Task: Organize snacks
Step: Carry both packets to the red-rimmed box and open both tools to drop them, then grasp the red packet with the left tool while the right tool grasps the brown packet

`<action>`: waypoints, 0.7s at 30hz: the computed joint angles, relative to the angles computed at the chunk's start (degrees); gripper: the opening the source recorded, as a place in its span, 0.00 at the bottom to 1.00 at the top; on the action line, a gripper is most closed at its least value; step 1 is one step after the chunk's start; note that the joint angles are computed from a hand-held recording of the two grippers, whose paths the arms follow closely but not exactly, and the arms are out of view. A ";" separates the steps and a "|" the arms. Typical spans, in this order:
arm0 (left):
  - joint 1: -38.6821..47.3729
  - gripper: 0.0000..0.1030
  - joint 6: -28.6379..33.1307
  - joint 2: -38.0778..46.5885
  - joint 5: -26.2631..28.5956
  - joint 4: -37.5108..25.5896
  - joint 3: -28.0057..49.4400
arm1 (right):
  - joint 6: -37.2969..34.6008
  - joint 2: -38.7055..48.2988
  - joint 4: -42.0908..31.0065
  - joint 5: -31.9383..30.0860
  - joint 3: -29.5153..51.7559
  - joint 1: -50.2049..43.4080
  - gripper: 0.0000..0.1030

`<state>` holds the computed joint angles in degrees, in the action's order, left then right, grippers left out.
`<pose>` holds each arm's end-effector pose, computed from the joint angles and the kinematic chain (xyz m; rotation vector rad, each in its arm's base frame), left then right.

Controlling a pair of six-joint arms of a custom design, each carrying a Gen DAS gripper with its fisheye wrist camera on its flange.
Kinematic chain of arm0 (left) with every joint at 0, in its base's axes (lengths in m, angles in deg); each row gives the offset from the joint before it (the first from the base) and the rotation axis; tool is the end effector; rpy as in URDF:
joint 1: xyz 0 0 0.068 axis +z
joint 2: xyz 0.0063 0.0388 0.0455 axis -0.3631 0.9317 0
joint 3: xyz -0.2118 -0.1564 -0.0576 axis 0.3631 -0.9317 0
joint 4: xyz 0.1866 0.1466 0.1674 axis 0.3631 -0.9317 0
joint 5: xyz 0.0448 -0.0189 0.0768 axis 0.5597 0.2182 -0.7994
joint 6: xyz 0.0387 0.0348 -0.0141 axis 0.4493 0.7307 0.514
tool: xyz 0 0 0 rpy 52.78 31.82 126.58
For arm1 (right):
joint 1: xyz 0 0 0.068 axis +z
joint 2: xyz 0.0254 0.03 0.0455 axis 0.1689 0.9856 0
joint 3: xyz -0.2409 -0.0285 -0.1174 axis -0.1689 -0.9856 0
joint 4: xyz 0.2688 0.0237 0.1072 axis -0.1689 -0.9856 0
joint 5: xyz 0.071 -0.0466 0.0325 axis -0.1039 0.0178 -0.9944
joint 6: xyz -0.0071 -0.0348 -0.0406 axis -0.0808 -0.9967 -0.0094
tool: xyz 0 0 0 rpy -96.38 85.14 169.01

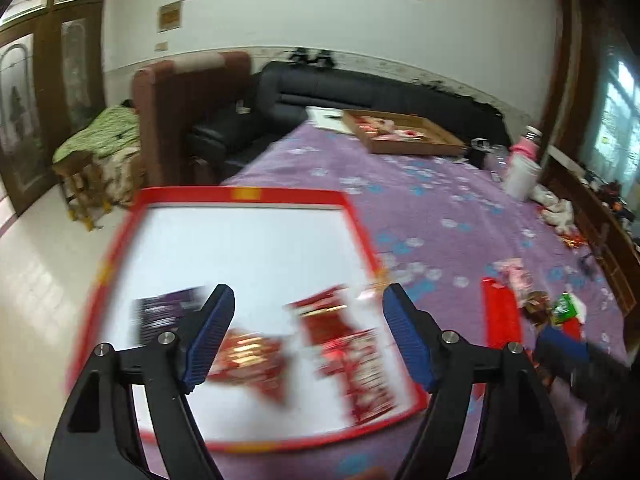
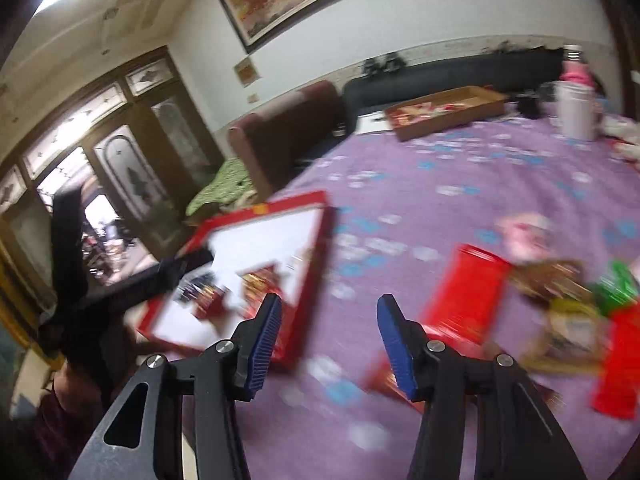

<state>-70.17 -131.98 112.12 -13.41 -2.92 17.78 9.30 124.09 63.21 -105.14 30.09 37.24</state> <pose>0.1905 -0.1803 0.0451 -0.4303 2.1970 0.0639 0.1964 0.1161 0.0398 -0.5351 2.2090 0.7513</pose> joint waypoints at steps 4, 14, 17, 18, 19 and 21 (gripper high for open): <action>0.98 0.75 5.10 12.54 -1.30 -1.06 12.51 | -4.27 -4.08 1.53 -2.88 -7.76 -9.24 0.51; 2.86 0.75 6.48 22.05 2.83 -17.47 24.61 | -18.89 -6.21 -5.36 -7.67 -10.87 -24.49 0.56; 2.63 0.76 5.67 18.89 5.57 -14.81 19.39 | -21.52 -1.32 -2.31 -4.07 -9.68 -20.80 0.56; 2.25 0.76 5.82 17.58 6.54 -13.70 17.52 | -22.53 0.29 -2.70 -2.59 -8.20 -19.39 0.56; 1.17 0.76 5.35 16.98 5.80 -14.41 16.92 | -22.80 1.41 -2.51 -1.17 -7.37 -18.21 0.56; -1.92 0.76 3.01 16.05 1.69 -16.49 16.64 | -24.12 3.71 -2.99 0.96 -4.77 -16.74 0.56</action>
